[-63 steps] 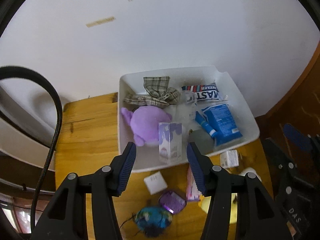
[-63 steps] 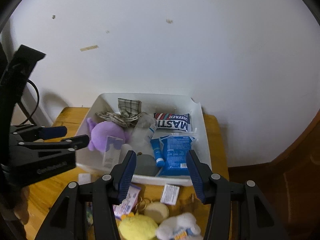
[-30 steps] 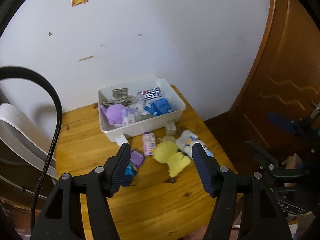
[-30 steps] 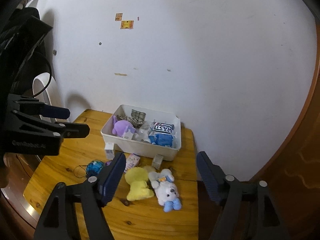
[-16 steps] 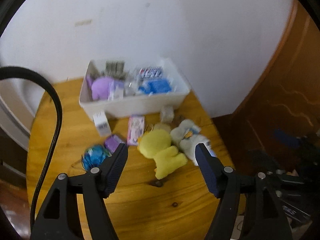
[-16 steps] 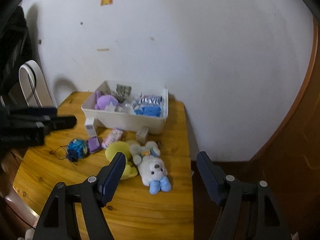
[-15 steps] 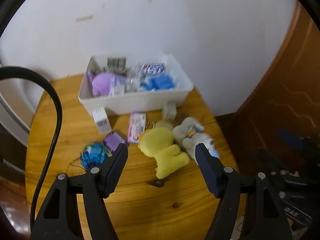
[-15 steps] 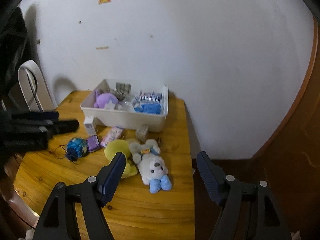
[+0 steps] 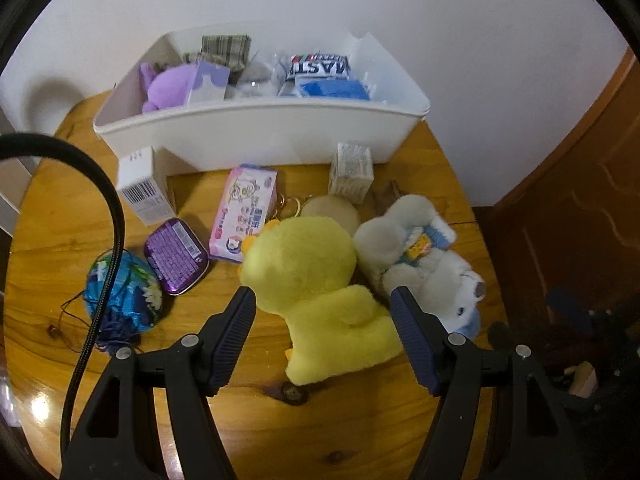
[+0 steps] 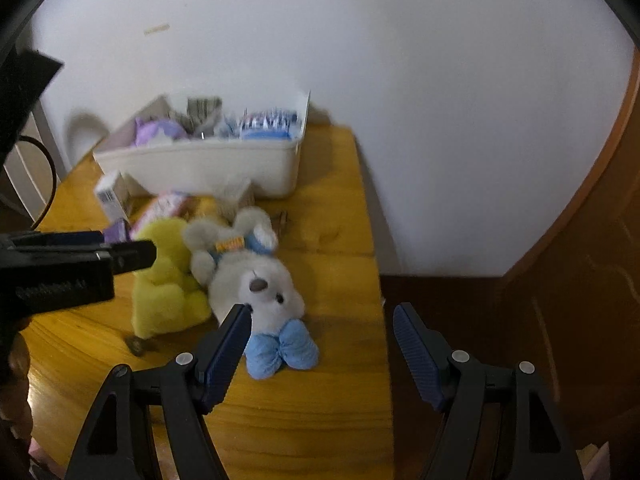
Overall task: Organize objects
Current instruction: 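Grasp the yellow plush with the left gripper while the right gripper grasps the white bear plush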
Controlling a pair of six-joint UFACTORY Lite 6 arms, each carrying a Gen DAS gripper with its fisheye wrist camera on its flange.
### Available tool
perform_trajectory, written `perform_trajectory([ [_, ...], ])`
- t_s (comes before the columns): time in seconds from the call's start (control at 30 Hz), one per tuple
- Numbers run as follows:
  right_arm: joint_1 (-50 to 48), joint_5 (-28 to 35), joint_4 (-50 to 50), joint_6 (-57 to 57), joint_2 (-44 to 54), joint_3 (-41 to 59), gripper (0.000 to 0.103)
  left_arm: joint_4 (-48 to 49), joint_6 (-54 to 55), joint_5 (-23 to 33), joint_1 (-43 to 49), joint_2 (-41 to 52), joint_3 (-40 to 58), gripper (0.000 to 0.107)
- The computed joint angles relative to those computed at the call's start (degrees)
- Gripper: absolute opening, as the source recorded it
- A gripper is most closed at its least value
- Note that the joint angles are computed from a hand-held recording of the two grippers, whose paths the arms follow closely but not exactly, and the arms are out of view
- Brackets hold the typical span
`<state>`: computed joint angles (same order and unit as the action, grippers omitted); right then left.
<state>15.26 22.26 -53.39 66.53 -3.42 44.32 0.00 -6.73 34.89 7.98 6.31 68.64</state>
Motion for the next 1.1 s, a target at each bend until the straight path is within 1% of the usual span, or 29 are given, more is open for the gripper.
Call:
perform_trajectory([
  [0.1,-1.19,-3.64,-0.65,0.13,4.51,0.99,0.075,-0.04,-0.45,-1.06,0.76,2.44,0.35,0.073],
  [0.17,-1.27,-6.19,-0.53,-0.39,5.8,1.12,0.075,-4.5,3.42,-1.78,2.15,3.41,0.25,0.074],
  [0.23,-0.88,-8.04,-1.61,0.04,6.65,1.28,0.075,-6.53,5.16,-2.32,2.83,3.55,-0.31,0.075],
  [0.27,-0.31,-8.38,-3.38,1.52,7.52,1.76,0.075,-6.38,5.23,-2.61,2.75,3.65,-0.47,0.075],
  [0.37,0.85,-8.53,-5.53,2.65,10.71,3.98,0.075,-2.03,1.94,-3.15,1.8,4.02,-1.07,0.074],
  [0.43,1.47,-8.25,-7.99,4.73,13.16,5.7,0.075,-2.94,3.21,-3.5,2.32,4.26,-1.73,0.074],
  [0.53,1.05,-9.09,-7.74,4.0,15.5,7.5,0.075,-5.49,5.84,-4.0,3.35,4.69,-2.19,0.075],
  [0.6,0.64,-9.75,-7.05,3.13,17.33,8.76,0.075,-5.02,5.64,-4.27,3.38,4.84,-2.12,0.075],
  [0.7,0.37,-10.13,-6.65,2.57,19.45,10.21,0.075,-3.06,4.25,-5.04,3.05,4.82,-2.39,0.074],
  [0.8,-0.11,-10.99,-5.48,1.64,20.54,10.95,0.074,2.76,-1.59,-5.53,2.25,5.28,-2.65,0.073],
  [0.83,-0.3,-11.38,-4.45,0.64,20.83,11.18,0.074,3.0,-1.83,-5.45,2.33,5.55,-2.57,0.073],
  [0.9,-0.52,-11.85,-4.58,0.91,21.2,11.41,0.068,1.25,-0.12,-5.49,2.78,5.83,-2.47,0.072],
  [1.1,-0.21,-12.32,-9.95,7.28,21.47,11.23,0.064,4.68,-2.84,-7.11,2.4,4.72,-3.71,0.066],
])
